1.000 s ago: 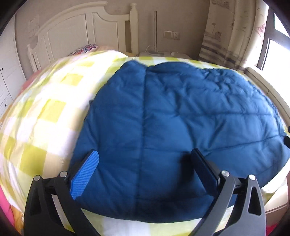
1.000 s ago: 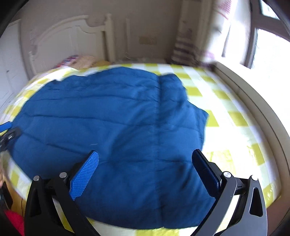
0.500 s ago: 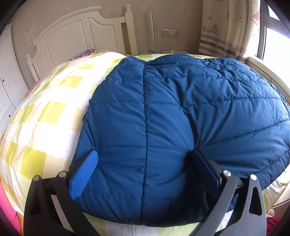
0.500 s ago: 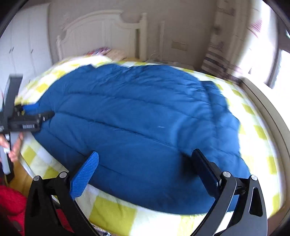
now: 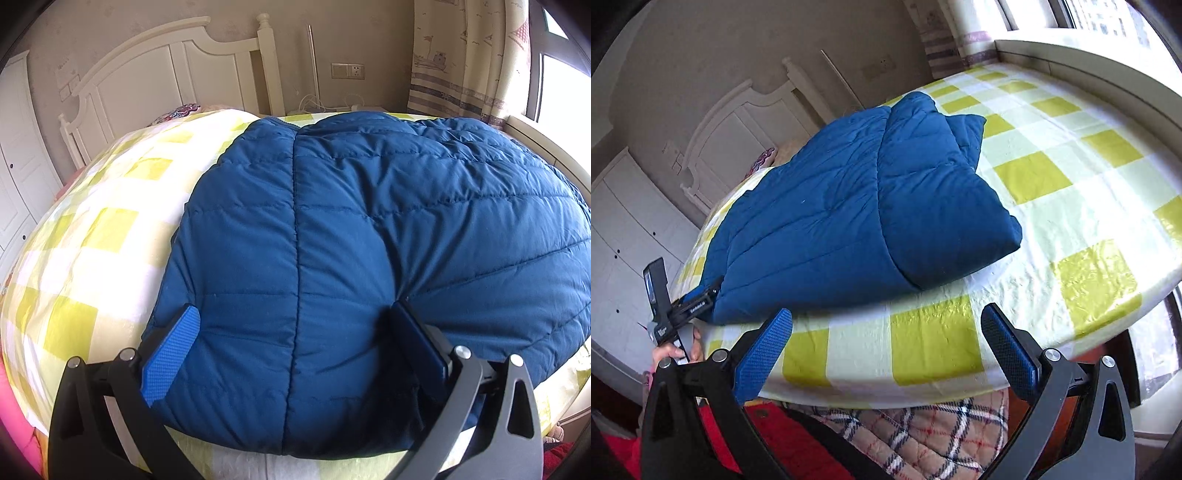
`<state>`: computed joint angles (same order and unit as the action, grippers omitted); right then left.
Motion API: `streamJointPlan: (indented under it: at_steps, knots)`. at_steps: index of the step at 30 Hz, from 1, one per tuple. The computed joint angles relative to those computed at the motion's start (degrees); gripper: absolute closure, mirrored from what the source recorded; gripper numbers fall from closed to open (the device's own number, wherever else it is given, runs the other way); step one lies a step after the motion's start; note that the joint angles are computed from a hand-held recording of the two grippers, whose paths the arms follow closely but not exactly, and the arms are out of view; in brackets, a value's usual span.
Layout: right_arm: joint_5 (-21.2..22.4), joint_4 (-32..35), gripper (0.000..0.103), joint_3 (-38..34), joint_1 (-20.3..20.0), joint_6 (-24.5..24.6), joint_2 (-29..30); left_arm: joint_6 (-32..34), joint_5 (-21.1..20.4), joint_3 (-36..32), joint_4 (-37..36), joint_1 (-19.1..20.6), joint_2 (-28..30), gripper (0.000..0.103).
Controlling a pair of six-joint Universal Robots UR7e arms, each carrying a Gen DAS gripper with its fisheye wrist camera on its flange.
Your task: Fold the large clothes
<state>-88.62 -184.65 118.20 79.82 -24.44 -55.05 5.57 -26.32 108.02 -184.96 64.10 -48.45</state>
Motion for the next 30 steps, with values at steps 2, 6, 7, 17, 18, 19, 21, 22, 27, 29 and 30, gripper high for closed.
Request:
streamJointPlan:
  at_steps: [2, 6, 7, 17, 18, 19, 21, 22, 27, 29, 30]
  knots:
    - [1.0, 0.9, 0.004, -2.6, 0.3, 2.6, 1.7, 0.0, 0.3, 0.0, -0.3, -0.1, 0.1, 0.002]
    - [-3.3, 3.3, 0.004, -10.9, 4.3, 9.0, 7.5, 0.0, 0.5, 0.2, -0.6, -0.2, 0.2, 0.002]
    - [-3.5, 2.5, 0.004, -12.4, 4.7, 10.1, 8.8, 0.0, 0.5, 0.2, -0.9, -0.3, 0.3, 0.002]
    - [3.6, -12.4, 0.043, -13.3, 2.7, 15.4, 14.3, 1.8, 0.7, 0.2, -3.9, -0.5, 1.3, 0.002]
    - [4.4, -12.9, 0.045, -12.9, 2.5, 15.4, 14.2, 1.9, 0.7, 0.2, -3.9, -0.5, 1.4, 0.002]
    - [5.0, -13.3, 0.048, -12.6, 2.3, 15.5, 14.0, 1.9, 0.7, 0.2, -3.9, -0.5, 1.3, 0.002]
    - [6.6, -13.7, 0.052, -12.2, 2.1, 16.0, 13.5, 0.1, 1.0, 0.3, -1.4, -0.8, 0.7, 0.002]
    - [7.8, -13.7, 0.055, -11.5, 1.5, 16.1, 12.8, -2.8, 1.9, 0.2, 2.7, -1.3, -0.1, 0.002]
    - [12.9, -13.5, 0.061, -10.3, 0.1, 16.8, 11.0, 3.1, 0.4, -4.9, 1.4, -4.1, 0.7, 0.005]
    - [13.3, -14.4, 0.061, -9.8, -0.4, 16.8, 11.2, 6.6, -2.4, -12.0, 2.9, -4.1, 3.1, 0.004]
    - [13.4, -14.5, 0.061, -9.9, -0.4, 16.5, 11.3, 8.1, -2.8, -15.9, 4.0, -3.9, 5.0, 0.004]
